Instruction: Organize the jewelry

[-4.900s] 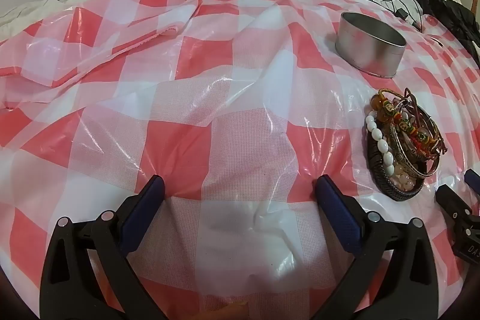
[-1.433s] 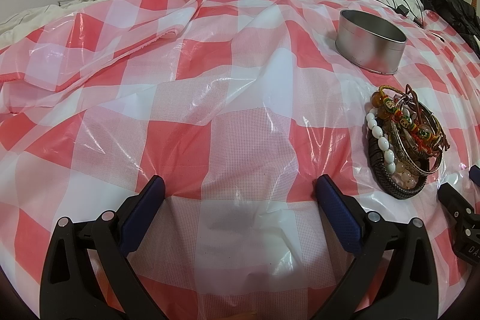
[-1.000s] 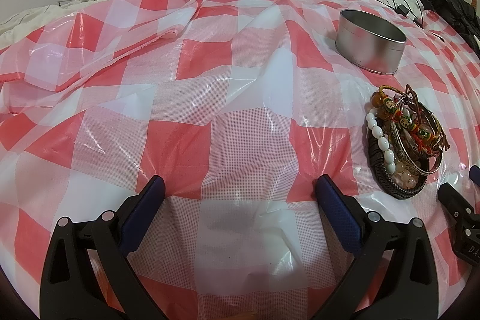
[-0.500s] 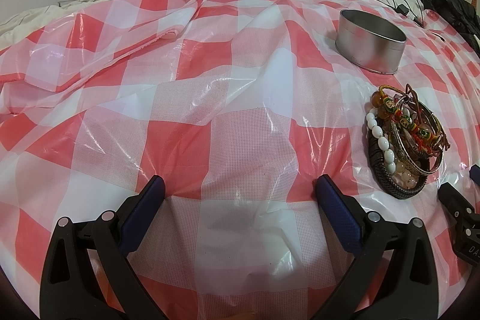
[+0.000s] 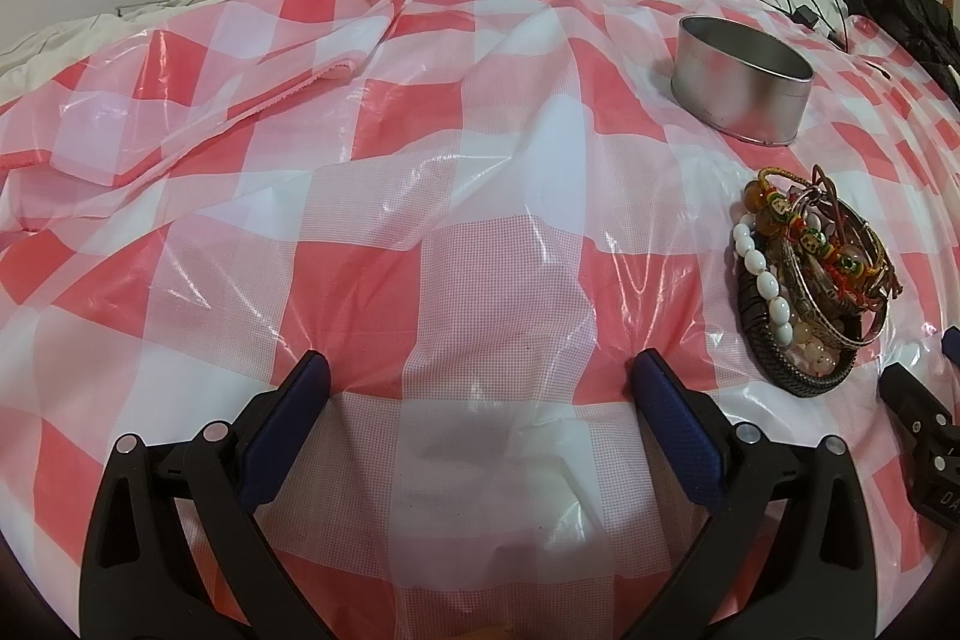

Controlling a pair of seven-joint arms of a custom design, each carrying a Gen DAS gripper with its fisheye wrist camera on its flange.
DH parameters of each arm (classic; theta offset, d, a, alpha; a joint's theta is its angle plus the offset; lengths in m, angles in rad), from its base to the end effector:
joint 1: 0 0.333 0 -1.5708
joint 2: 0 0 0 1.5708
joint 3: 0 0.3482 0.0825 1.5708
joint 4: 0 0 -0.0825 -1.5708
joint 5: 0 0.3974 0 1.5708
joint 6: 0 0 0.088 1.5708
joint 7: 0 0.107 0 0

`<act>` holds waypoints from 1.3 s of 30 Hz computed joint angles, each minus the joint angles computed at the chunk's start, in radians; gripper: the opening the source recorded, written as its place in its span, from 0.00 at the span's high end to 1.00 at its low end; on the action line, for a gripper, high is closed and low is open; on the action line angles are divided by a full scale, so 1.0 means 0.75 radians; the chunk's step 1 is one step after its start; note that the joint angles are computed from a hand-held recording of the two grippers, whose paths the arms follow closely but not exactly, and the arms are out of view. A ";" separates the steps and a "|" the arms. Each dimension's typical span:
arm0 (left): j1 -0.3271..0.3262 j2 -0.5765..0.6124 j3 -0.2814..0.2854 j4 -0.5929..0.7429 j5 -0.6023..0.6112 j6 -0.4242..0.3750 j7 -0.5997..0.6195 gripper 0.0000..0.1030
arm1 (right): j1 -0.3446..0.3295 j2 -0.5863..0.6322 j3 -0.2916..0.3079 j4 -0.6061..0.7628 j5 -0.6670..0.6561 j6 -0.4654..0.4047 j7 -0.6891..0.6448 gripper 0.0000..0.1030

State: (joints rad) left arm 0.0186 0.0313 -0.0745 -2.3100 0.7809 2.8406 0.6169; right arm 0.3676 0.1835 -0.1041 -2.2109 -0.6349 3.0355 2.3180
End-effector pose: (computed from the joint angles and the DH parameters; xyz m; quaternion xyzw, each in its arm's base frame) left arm 0.5510 -0.0675 0.3983 -0.7391 0.6018 -0.1651 0.2537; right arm 0.5658 0.2015 0.3813 -0.7117 0.6215 -0.2144 0.2476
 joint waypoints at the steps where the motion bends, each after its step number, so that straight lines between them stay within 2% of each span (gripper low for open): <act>1: 0.000 0.001 0.000 0.001 0.002 0.000 -0.002 0.06 | 0.000 0.002 -0.002 -0.001 -0.001 0.002 0.000 0.07; 27: -0.003 -0.006 -0.007 0.007 0.030 -0.032 -0.015 0.06 | -0.001 0.004 -0.003 0.000 0.023 0.005 -0.024 0.07; 33: -0.003 -0.005 -0.008 0.007 -0.002 -0.029 0.008 0.06 | -0.031 -0.002 0.034 -0.013 0.120 0.010 -0.110 0.07; 39: -0.006 -0.001 -0.007 0.011 -0.006 -0.029 0.009 0.06 | -0.014 -0.002 0.017 -0.014 0.131 0.010 -0.120 0.07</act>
State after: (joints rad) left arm 0.0143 0.0309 -0.0794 -2.3019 0.7763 2.8191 0.6240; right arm 0.3573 0.1818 -0.0917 -2.2211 -0.5365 3.0427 2.2279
